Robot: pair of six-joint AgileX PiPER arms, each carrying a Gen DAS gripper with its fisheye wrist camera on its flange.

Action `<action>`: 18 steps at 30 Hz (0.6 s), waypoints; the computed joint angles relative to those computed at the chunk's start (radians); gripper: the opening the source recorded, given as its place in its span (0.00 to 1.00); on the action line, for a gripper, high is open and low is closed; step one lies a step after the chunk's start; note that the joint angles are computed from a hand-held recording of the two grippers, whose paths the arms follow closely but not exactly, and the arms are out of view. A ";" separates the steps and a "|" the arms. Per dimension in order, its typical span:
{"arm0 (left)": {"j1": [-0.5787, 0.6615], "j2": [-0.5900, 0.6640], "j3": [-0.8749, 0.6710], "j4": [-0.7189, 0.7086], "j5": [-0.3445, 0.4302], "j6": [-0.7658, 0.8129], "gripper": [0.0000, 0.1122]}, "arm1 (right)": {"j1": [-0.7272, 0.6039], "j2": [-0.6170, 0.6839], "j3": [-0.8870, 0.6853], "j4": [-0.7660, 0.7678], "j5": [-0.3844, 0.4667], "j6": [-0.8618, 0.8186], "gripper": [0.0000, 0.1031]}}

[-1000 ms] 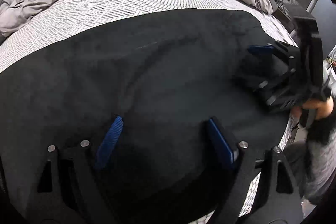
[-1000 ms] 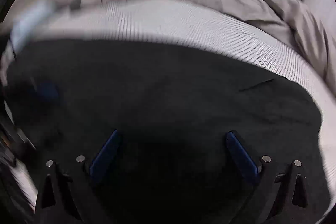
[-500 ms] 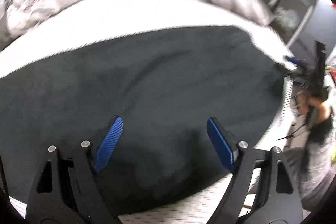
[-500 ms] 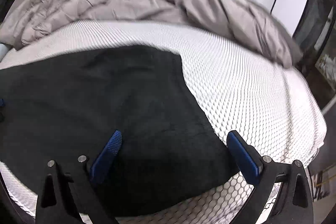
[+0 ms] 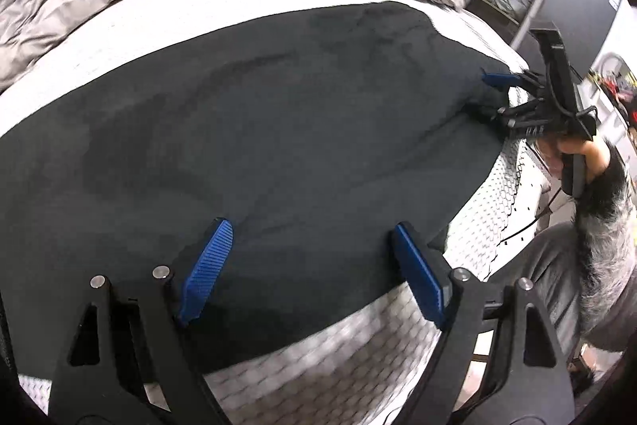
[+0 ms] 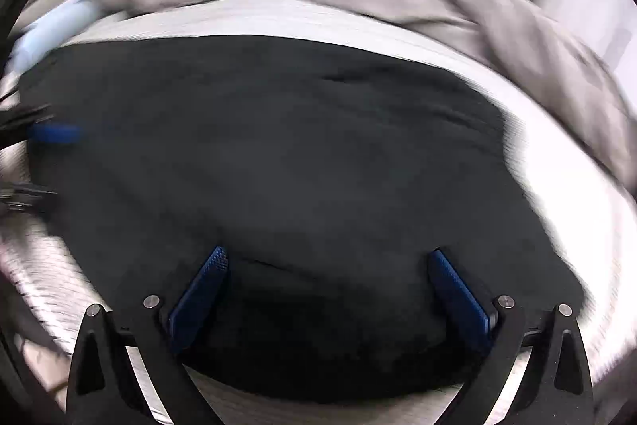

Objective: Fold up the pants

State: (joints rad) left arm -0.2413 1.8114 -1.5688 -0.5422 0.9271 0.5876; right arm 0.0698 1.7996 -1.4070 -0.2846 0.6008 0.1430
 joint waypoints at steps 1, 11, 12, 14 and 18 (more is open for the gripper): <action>0.025 -0.021 0.017 -0.009 -0.005 -0.001 0.72 | -0.011 -0.009 0.007 -0.017 0.010 0.048 0.99; 0.333 -0.003 0.015 -0.015 0.004 0.036 0.71 | 0.235 0.253 -0.412 0.170 0.082 -0.039 0.99; 0.373 -0.013 0.030 -0.010 0.004 0.089 0.71 | 0.263 0.313 -0.488 0.141 0.135 -0.047 0.99; 0.464 -0.027 0.049 -0.036 0.018 0.169 0.71 | 0.303 0.400 -0.593 0.018 0.216 -0.019 0.99; 0.668 0.009 0.013 -0.098 0.074 0.240 0.71 | 0.270 0.397 -0.602 0.064 0.259 -0.005 0.99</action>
